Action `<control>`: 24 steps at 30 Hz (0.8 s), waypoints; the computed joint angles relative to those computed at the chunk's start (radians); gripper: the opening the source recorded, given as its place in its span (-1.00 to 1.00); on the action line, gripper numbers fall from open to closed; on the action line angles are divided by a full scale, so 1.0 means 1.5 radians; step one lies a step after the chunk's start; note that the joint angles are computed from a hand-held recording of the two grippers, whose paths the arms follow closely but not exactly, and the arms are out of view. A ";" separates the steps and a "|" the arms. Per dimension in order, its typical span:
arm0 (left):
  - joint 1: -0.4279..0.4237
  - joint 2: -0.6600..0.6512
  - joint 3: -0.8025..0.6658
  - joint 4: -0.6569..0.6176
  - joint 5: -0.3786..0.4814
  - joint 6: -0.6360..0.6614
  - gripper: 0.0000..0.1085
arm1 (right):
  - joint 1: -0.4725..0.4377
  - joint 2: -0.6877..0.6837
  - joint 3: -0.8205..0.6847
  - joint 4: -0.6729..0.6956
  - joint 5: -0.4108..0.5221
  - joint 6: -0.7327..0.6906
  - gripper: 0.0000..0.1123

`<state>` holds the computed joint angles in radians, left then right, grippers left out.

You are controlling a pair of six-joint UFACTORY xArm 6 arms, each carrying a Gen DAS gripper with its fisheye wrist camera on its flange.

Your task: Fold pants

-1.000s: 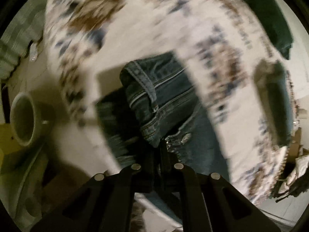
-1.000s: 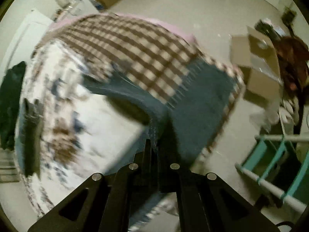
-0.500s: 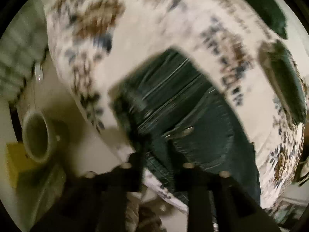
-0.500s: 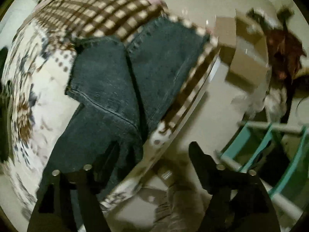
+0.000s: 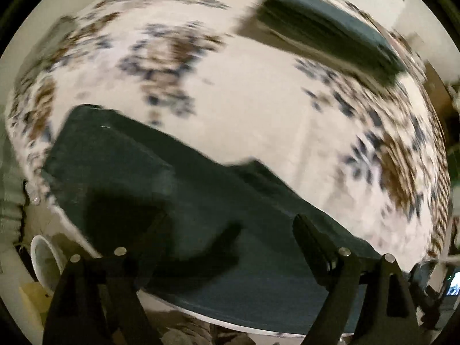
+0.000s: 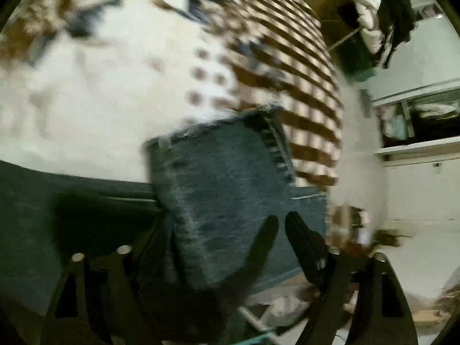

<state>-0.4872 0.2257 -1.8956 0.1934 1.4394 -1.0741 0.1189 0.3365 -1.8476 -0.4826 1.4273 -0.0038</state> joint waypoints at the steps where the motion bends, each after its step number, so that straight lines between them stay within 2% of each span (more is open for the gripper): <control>1: -0.009 0.027 -0.032 -0.007 0.003 0.007 0.59 | -0.020 -0.010 0.007 0.003 -0.008 0.025 -0.58; 2: -0.017 0.046 -0.053 -0.012 0.004 0.011 0.59 | -0.043 -0.021 0.010 0.001 -0.006 0.068 -0.71; 3: -0.027 0.068 -0.077 -0.022 0.005 0.014 0.59 | -0.075 -0.030 0.004 0.020 0.000 0.109 -0.72; 6: -0.045 0.118 -0.132 -0.049 0.018 0.013 0.59 | -0.204 -0.052 -0.008 0.169 0.026 0.193 -0.72; 8: -0.052 0.143 -0.160 -0.070 0.029 0.007 0.59 | -0.268 -0.054 -0.007 0.280 0.039 0.205 -0.72; 9: -0.057 0.157 -0.177 -0.082 0.034 0.003 0.59 | -0.303 -0.052 0.001 0.340 0.044 0.212 -0.67; 11: -0.062 0.177 -0.204 -0.094 0.046 0.001 0.59 | -0.343 -0.045 0.011 0.403 0.052 0.226 -0.45; 12: -0.065 0.190 -0.225 -0.095 0.057 0.002 0.59 | -0.365 -0.042 0.019 0.433 0.048 0.240 -0.22; 15: -0.070 0.220 -0.273 -0.098 0.079 0.010 0.59 | -0.415 -0.066 0.086 0.544 -0.018 0.265 -0.17; 17: -0.073 0.238 -0.304 -0.094 0.097 0.014 0.59 | -0.426 -0.071 0.103 0.571 -0.047 0.264 -0.27; 18: -0.072 0.236 -0.304 -0.094 0.099 0.017 0.59 | -0.425 -0.072 0.103 0.571 -0.055 0.262 -0.61; 19: -0.072 0.241 -0.314 -0.093 0.106 0.018 0.59 | -0.422 -0.074 0.102 0.563 -0.061 0.254 -0.71; 22: -0.070 0.247 -0.331 -0.092 0.110 0.018 0.59 | -0.400 -0.108 0.109 0.531 -0.079 0.245 -0.77; 24: -0.072 0.257 -0.356 -0.085 0.118 0.019 0.59 | -0.396 -0.149 0.141 0.556 -0.116 0.226 -0.78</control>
